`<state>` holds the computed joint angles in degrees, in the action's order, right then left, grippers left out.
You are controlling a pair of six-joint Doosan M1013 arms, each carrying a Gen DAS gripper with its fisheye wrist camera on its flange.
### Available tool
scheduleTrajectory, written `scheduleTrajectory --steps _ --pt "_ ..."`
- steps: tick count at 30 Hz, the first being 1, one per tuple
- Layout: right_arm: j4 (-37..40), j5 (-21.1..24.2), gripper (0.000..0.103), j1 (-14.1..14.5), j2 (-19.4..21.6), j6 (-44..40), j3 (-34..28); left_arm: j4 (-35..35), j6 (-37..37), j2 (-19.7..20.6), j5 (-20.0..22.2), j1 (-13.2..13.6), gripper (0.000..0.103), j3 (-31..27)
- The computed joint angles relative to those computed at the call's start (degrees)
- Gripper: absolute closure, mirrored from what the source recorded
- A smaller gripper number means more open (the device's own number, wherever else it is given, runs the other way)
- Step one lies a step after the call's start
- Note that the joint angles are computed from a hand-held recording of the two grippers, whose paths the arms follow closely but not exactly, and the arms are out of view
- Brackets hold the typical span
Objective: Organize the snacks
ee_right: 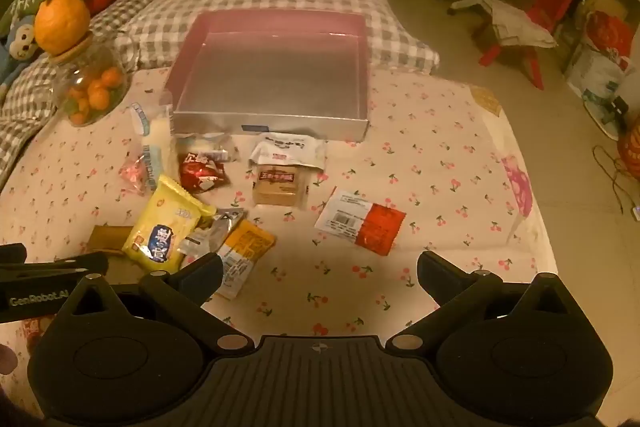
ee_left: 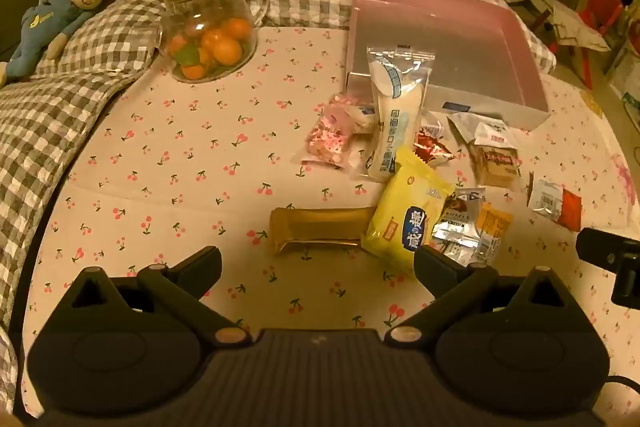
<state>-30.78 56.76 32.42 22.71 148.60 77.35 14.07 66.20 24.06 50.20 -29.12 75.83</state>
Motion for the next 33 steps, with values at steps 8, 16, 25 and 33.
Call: scheduleTrajectory --steps 8,16,25,33 --pt "0.5 0.8 0.000 0.3 0.3 -0.8 -0.5 -1.9 1.6 0.3 0.5 0.4 0.000 -0.3" --pt "0.4 0.8 0.000 0.4 0.6 -1.2 -0.5 -1.3 2.2 0.2 0.8 -0.1 0.000 -0.3" --pt "0.6 1.0 0.000 0.4 0.6 -1.4 -0.6 -1.5 2.5 0.2 1.1 -0.1 0.000 -0.5" --pt "0.7 1.4 0.000 0.5 0.8 -1.7 -1.0 -1.3 2.9 0.0 0.5 -0.2 0.000 0.0"
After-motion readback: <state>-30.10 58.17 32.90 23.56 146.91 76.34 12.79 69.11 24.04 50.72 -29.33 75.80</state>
